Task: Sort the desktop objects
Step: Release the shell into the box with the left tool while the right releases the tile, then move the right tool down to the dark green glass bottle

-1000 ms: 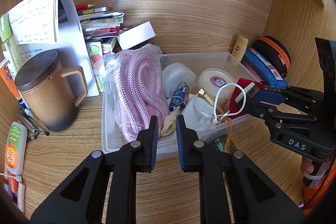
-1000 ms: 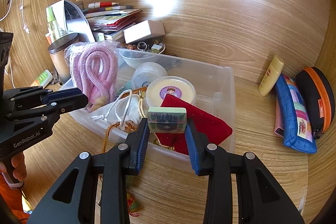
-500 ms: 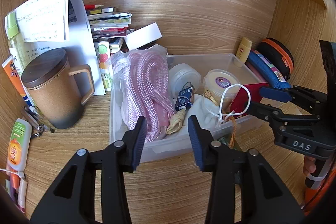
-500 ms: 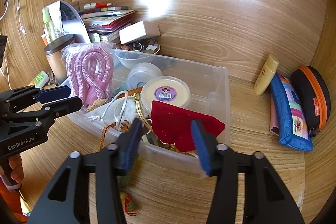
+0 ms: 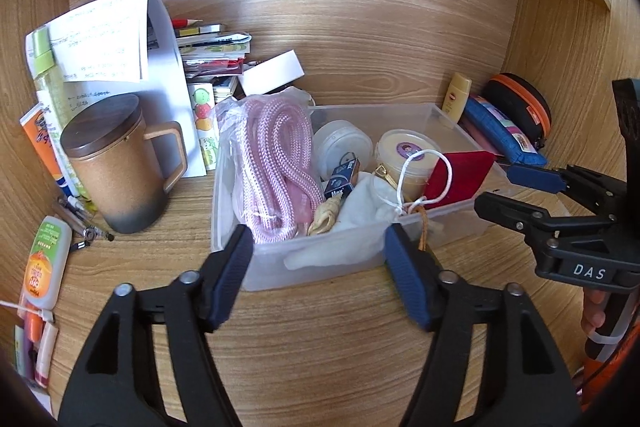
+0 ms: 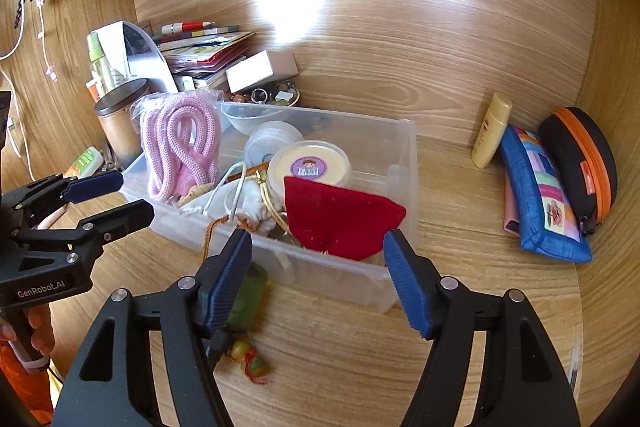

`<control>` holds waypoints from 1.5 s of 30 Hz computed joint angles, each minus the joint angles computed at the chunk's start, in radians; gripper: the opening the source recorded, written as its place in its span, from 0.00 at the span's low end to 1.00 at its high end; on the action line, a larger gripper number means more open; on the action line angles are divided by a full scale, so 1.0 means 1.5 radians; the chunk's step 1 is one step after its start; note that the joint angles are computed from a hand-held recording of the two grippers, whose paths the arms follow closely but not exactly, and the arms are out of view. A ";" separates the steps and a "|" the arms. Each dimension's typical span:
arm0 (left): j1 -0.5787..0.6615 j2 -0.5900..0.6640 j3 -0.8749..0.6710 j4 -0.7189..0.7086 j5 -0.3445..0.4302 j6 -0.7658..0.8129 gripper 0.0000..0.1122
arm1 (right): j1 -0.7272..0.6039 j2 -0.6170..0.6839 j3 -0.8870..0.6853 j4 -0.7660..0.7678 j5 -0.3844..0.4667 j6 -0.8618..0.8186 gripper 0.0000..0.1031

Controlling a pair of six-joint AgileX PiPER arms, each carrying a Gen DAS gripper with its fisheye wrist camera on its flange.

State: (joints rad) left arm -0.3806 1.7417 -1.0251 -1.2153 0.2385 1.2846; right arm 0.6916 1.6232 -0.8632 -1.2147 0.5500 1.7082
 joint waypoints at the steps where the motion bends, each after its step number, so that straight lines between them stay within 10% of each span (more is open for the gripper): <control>1: 0.000 -0.006 0.008 -0.017 -0.001 0.016 0.63 | 0.007 -0.003 0.005 -0.002 0.005 0.007 0.63; 27: 0.023 -0.003 0.082 -0.091 0.011 0.117 0.64 | -0.002 0.077 -0.002 0.021 -0.130 0.024 0.73; 45: 0.056 0.036 0.059 -0.060 0.062 0.110 0.64 | -0.022 0.103 0.000 0.096 -0.123 -0.005 0.73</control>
State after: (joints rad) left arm -0.2969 1.7956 -0.9359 -1.3055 0.3312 1.4491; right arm 0.6593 1.7783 -0.8627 -1.0705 0.3649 1.7008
